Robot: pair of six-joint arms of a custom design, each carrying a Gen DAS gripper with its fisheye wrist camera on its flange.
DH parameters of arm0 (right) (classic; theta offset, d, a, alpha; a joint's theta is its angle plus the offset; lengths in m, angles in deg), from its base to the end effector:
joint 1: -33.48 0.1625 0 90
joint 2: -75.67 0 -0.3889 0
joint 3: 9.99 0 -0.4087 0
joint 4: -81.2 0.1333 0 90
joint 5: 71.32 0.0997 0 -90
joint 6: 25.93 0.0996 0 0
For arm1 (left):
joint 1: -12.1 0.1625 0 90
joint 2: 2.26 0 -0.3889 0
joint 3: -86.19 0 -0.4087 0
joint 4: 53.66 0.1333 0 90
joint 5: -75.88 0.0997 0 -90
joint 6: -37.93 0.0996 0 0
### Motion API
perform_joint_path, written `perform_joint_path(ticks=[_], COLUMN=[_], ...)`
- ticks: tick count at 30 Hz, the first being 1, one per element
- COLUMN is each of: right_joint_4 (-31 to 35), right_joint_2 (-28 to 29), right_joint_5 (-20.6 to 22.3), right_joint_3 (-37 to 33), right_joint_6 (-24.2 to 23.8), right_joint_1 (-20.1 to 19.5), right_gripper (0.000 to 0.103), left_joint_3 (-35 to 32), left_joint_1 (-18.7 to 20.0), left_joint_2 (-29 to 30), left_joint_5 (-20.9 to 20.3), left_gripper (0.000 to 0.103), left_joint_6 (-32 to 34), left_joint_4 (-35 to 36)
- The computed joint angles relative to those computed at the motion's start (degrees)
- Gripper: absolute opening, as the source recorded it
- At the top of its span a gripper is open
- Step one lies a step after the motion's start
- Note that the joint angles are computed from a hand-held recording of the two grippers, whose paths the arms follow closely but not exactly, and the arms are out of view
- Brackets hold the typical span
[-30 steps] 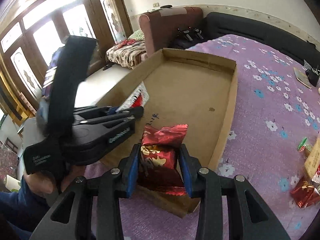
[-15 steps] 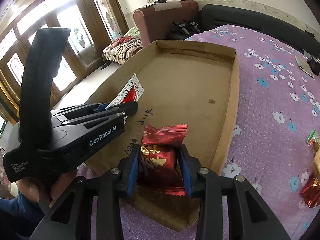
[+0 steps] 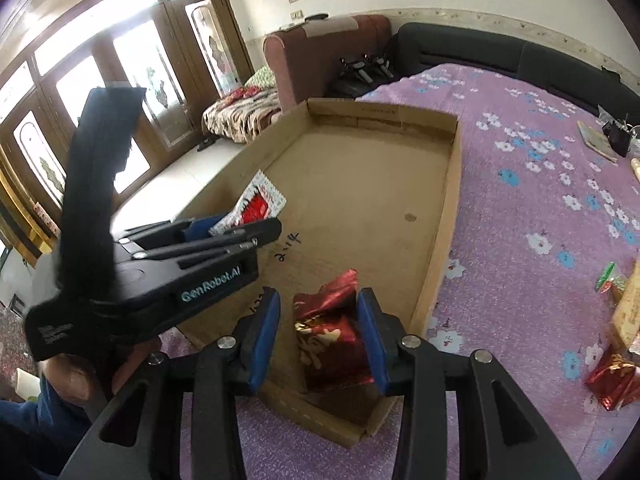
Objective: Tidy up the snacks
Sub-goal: 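Open both tools to drop the packets into the cardboard tray, then grasp a red foil packet with the left tool while the right tool grasps a green packet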
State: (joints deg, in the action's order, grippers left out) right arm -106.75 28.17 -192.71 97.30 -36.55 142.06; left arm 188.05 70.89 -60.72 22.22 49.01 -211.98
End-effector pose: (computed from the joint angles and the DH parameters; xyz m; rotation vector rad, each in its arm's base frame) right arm 0.2681 -0.5421 0.0908 0.3949 -2.4795 0.9110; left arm -0.1592 -0.6339 0.1824 0.7350 2.4047 -0.6895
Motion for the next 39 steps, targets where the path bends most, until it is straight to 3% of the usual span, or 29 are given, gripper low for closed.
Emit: perform_joint_path(ticks=[3, 7, 10, 14, 16, 24, 30, 34, 36, 38, 39], right_joint_4=[-2.2, -4.9, -7.1, -10.1, -12.1, -20.5, -26.1, -26.6, -26.1, -25.6, -25.4], right_joint_2=[-1.5, -4.1, -6.4, -9.6, -11.2, -19.1, -25.3, -29.3, -31.0, -32.2, -32.5], right_joint_5=[-0.2, -0.1, -0.4, -0.9, -1.5, -3.1, -5.4, -6.3, -5.1, -3.6, -2.9], right_joint_3=[1.6, 3.9, 6.1, 9.2, 10.8, 17.6, 23.5, 27.2, 28.6, 29.7, 30.0], right_joint_6=[0.3, 1.3, 2.1, 3.2, 3.6, 6.7, 9.6, 14.4, 16.4, 17.9, 18.3], right_joint_1=[0.3, 0.1, -0.1, -0.7, -1.2, -5.7, -10.0, -13.8, -16.0, -17.8, -18.3], right_gripper=[0.039, 0.04, 0.04, 0.04, 0.041, 0.041, 0.04, 0.04, 0.04, 0.04, 0.04], left_joint_3=[0.2, 0.9, 0.9, -1.0, -1.5, -1.2, 1.7, 2.7, 2.8, 2.7, 2.5], left_joint_1=[-0.1, -0.4, -0.3, 1.4, 1.7, -0.2, -5.3, -8.9, -10.8, -12.6, -13.2], left_joint_2=[-0.4, -1.5, -2.7, -5.5, -6.3, -6.9, -5.7, -3.3, -1.3, 1.2, 2.1], left_joint_5=[-1.0, -3.1, -6.9, -16.7, -18.1, -15.8, -17.6, -19.2, -19.7, -19.1, -19.1], left_gripper=[0.045, 0.046, 0.046, 0.045, 0.049, 0.05, 0.05, 0.05, 0.059, 0.074, 0.074], left_joint_6=[-0.2, 0.2, 0.7, 1.0, 0.5, -1.2, 2.3, 4.0, 5.1, 6.3, 6.7], left_joint_4=[0.5, 0.6, 2.5, 9.0, 9.1, 8.9, 11.1, 13.1, 14.0, 14.2, 14.3])
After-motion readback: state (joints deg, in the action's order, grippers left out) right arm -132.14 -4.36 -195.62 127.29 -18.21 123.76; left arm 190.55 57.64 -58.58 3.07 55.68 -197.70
